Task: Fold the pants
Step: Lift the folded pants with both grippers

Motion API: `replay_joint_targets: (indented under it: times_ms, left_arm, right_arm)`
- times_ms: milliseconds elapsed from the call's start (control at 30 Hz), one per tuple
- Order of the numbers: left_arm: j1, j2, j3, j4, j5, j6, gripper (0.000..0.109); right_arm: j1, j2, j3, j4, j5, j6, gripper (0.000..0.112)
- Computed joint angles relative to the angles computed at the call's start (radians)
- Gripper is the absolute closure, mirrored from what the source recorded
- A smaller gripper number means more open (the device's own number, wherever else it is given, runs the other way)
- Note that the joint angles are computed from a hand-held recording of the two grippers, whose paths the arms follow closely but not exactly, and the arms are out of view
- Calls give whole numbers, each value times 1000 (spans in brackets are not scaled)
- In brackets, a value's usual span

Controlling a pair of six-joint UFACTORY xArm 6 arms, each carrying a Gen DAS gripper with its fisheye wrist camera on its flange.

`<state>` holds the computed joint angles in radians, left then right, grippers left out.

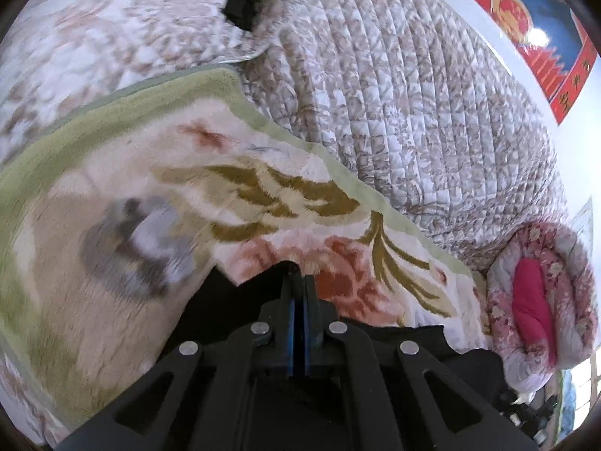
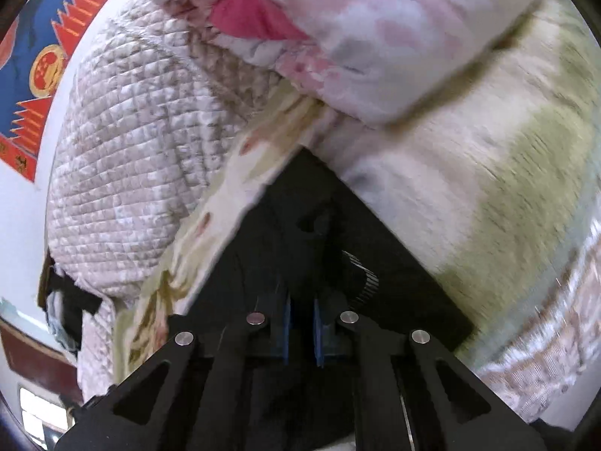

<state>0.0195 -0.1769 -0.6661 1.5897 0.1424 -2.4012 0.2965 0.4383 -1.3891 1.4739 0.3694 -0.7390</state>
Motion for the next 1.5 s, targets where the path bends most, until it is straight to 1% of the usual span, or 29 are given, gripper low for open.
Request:
replay_joint_targets:
  times_ms: [33,100,133,200,267,333,400,467,533,600,667,733,800,867,900,967,1000,1067,1100,1167,1233,1267,1300,1333,1367,1400,1433,1467,1500]
  left_arm:
    - [11,14,-24,-47,-13,67,104]
    - [30,-5,-63,-62,-30,107,104]
    - [21,-41,-78,-14,-10,75,104]
    - [-13,-124,-79,87,50,1,104]
    - [-55,-207,-27,86,111,15,104]
    - [-77,-249,43,49,136,38,104]
    - [-73,-264,132,-16,125,56,104]
    - [-62,-240,211,-101,102,70,104]
    - [-23,-193,257,-126,37,27,104]
    - [-22,-165,284,-188,36,48,104]
    - [-31,-171,293,-222,40,72,104]
    - [-79,-209,299,-266,106,121,104]
    - [-109,-237,311,-279,140,124,104]
    - [-124,-277,340,-288,153,109,104]
    - [-131,-283,341,-282,160,94,104]
    - [-142,-277,336,-278,178,89,104]
    - [-142,-265,336,-305,183,119,104]
    - [-120,-234,339,-345,146,151,104]
    - [-116,-240,346,-338,137,135,104]
    - [-145,-283,355,-324,180,127,104]
    - [-163,-288,349,-330,207,143,104]
    - [-166,-270,339,-340,216,159,104]
    - [-162,-249,336,-367,208,186,104]
    - [-155,-229,335,-411,189,233,104]
    - [-162,-204,332,-484,192,295,104]
    - [-168,-198,332,-515,197,320,104]
    - [-179,-204,334,-525,211,328,102]
    - [-204,-223,336,-571,262,357,100]
    - [-224,-243,337,-600,307,373,100]
  right_arm:
    - [-3,-19,-13,75,15,-75,104]
    - [-6,-65,-13,190,38,-196,104]
    - [-5,-96,-1,247,37,-256,104]
    - [-9,-135,36,294,41,-300,104]
    - [-8,-149,93,258,18,-271,104]
    - [-14,-135,133,190,10,-192,104]
    - [-19,-107,171,92,-4,-67,104]
    - [-26,-96,199,63,-9,-29,104]
    - [-22,-88,200,26,-16,-1,104]
    - [-11,-97,193,-13,-38,9,104]
    - [-11,-119,198,10,-38,-19,104]
    - [-2,-130,201,6,-57,-26,104]
    - [-3,-127,203,4,-55,-5,104]
    - [-5,-136,218,53,-53,-41,104]
    - [-1,-133,217,45,-62,-42,104]
    - [-4,-117,214,2,-64,11,104]
    - [-8,-115,217,4,-58,24,104]
    - [-3,-133,227,58,-65,-10,104]
    - [2,-154,238,98,-71,-53,104]
    - [13,-164,241,88,-97,-65,104]
    - [9,-143,232,25,-98,-8,104]
    - [5,-123,227,-63,-90,76,104]
    - [5,-108,227,-133,-92,148,104]
    - [8,-110,230,-160,-99,178,104]
    - [18,-119,239,-179,-129,193,102]
    - [28,-132,255,-240,-163,248,95]
    - [37,-147,276,-310,-204,317,94]
    - [45,-167,305,-397,-253,399,92]
    - [58,-195,343,-472,-333,459,92]
